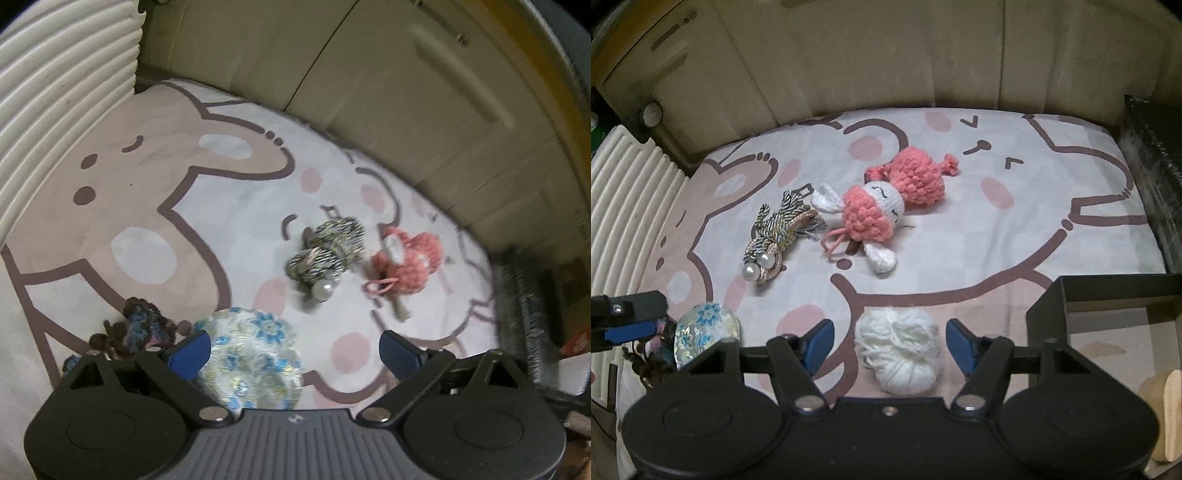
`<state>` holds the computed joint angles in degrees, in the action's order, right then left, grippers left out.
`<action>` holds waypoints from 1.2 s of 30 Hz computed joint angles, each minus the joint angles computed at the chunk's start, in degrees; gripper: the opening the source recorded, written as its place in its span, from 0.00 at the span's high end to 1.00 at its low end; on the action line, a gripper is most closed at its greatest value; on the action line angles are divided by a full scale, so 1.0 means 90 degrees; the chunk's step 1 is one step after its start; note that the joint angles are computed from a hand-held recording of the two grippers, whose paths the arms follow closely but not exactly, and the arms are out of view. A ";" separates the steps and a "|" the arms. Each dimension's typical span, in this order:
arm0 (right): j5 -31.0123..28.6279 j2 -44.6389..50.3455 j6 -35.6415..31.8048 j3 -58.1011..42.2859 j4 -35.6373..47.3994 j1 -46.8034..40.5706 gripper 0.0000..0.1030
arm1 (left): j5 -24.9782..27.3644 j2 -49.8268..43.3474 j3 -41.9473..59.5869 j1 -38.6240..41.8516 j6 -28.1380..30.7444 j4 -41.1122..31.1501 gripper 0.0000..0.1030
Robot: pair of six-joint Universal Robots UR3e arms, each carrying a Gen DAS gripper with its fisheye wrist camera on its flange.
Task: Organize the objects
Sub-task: 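Lower the left tool onto the blue floral pouch while the right tool approaches the white yarn ball, then grasp and lift the blue pouch with the left tool while the right tool lifts the white yarn ball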
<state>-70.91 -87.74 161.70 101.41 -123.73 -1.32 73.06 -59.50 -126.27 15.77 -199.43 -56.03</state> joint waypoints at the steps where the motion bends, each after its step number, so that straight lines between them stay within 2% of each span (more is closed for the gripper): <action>1: -0.0013 0.0029 -0.0016 -0.0007 -0.0014 0.0025 0.34 | 0.0119 -0.0135 0.0041 -0.0090 -0.0019 0.0035 0.06; 8: -0.0075 0.0216 0.0006 -0.0043 -0.0106 0.0129 0.34 | 0.0766 -0.1081 0.0388 -0.0714 0.0076 0.0133 0.05; 15: -0.0480 0.0550 -0.0070 -0.0182 -0.0184 0.0292 0.34 | 0.1547 -0.1876 0.0835 -0.1352 0.0057 0.0039 0.02; 23: -0.0679 0.0749 -0.0320 -0.0246 -0.0171 0.0500 0.41 | 0.2099 -0.2464 0.1170 -0.1830 0.0058 0.0045 0.02; 28: -0.0977 0.0849 -0.0380 -0.0241 -0.0298 0.0693 0.44 | 0.2523 -0.2881 0.1431 -0.2179 0.0081 -0.0048 0.02; 31: -0.1296 0.1033 -0.0329 -0.0492 0.0008 0.0841 0.49 | 0.2732 -0.3065 0.1581 -0.2340 0.0080 -0.0150 0.02; 36: -0.1271 0.1134 -0.0185 -0.0757 0.0391 0.0813 0.52 | 0.2596 -0.2964 0.1528 -0.2192 0.0072 -0.0210 0.16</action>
